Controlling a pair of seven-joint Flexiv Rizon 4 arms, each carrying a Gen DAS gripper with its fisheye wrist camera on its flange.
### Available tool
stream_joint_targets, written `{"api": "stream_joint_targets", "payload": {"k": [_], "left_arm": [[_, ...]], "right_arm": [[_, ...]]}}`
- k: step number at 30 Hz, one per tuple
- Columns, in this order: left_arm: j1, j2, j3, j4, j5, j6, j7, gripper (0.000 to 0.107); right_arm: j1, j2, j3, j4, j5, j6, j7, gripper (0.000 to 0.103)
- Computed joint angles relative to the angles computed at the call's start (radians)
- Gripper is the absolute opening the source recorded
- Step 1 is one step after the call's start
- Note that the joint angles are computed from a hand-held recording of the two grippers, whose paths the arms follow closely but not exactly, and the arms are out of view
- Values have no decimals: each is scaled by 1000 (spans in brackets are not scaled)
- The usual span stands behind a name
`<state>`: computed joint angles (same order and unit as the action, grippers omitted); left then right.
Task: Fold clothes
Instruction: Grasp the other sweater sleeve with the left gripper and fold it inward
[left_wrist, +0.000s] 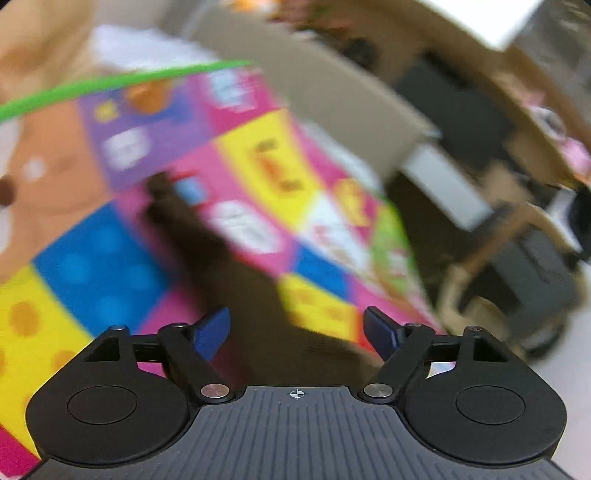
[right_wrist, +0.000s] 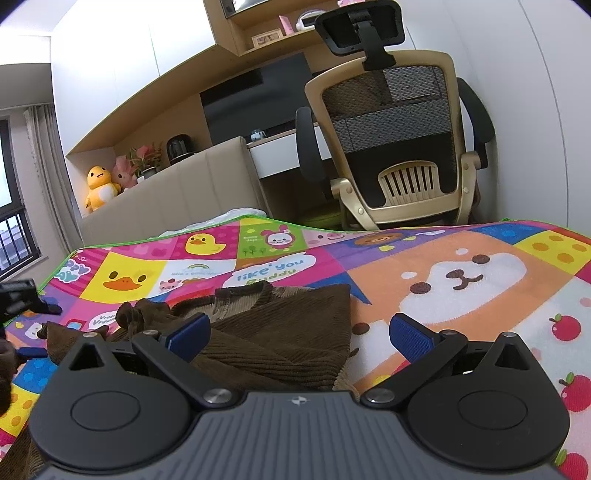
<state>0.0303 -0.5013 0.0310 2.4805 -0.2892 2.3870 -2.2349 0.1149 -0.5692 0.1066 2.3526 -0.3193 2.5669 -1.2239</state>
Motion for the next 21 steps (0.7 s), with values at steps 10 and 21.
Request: {"api": "stream_joint_targets", "payload": {"k": [10,21], "left_arm": [[22,-65,45,-106,44,-43,174,6],[140,-87,-246,-304,717,-62,319,32]], "right_arm": [[-8,-1,3,-4,-13,-10,15,103],[-38,-1,7,-8,-68,-27,62,103]]}}
